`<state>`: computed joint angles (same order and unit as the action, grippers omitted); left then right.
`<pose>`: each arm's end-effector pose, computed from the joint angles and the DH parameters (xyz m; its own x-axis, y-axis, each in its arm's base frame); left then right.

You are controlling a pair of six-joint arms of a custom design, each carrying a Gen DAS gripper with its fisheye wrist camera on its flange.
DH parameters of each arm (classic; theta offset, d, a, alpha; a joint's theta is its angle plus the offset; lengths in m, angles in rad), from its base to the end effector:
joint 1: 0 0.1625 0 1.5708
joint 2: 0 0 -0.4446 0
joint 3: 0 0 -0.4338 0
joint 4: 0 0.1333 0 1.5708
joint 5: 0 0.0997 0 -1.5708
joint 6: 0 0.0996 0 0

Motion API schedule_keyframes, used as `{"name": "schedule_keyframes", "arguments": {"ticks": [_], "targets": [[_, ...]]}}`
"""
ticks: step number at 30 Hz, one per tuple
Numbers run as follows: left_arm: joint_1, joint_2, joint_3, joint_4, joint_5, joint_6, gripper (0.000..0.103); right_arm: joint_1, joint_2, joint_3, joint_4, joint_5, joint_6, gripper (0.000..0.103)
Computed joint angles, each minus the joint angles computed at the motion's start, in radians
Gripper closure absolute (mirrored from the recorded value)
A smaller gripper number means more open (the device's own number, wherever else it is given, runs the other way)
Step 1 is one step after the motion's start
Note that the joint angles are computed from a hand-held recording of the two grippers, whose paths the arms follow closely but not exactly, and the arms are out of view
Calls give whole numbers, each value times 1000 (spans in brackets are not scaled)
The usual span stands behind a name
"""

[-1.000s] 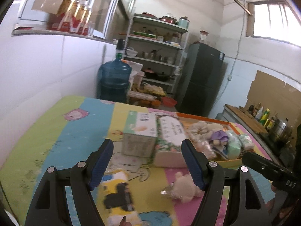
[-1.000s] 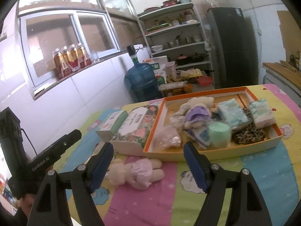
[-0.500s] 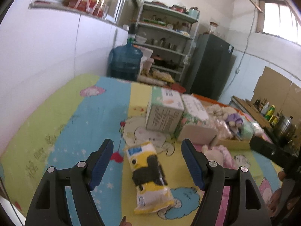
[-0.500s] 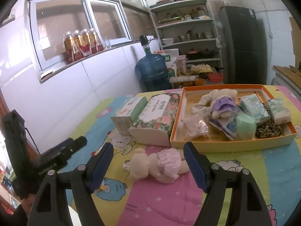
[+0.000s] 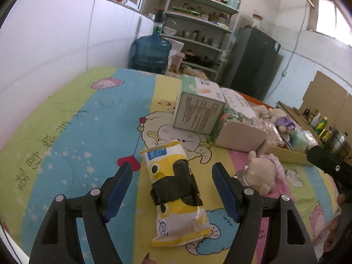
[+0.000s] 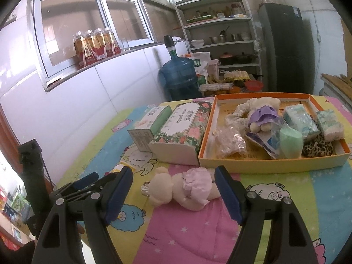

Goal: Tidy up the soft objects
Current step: 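Grasp the yellow-black snack bag with left tool while right tool grasps the pink-dressed teddy bear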

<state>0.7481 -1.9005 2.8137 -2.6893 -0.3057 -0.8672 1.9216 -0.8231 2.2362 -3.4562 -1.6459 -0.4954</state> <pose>-0.0096 -0.3203 0.2308 -0.7718 -0.4506 -0.4486 0.1995 0.4982 -0.8438 0.2915 -0.4304 0.0170 -0.6887 -0.6708 0.2751 -0.7200 0.5881 -0.3685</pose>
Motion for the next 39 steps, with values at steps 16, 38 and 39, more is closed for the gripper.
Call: {"name": "schedule_keyframes", "arguments": {"ticks": [16,38,39], "targets": [[56,110,-8,-182,-51,133,54,-13,-21,-77,333,11,-308,27],[95,76,-35,-186,-48,186,54,69,116,-290,695,-227,-963,44],[98,83,-34,-200,-50,194,54,68,123,-294,692,-235,-965,46]]}}
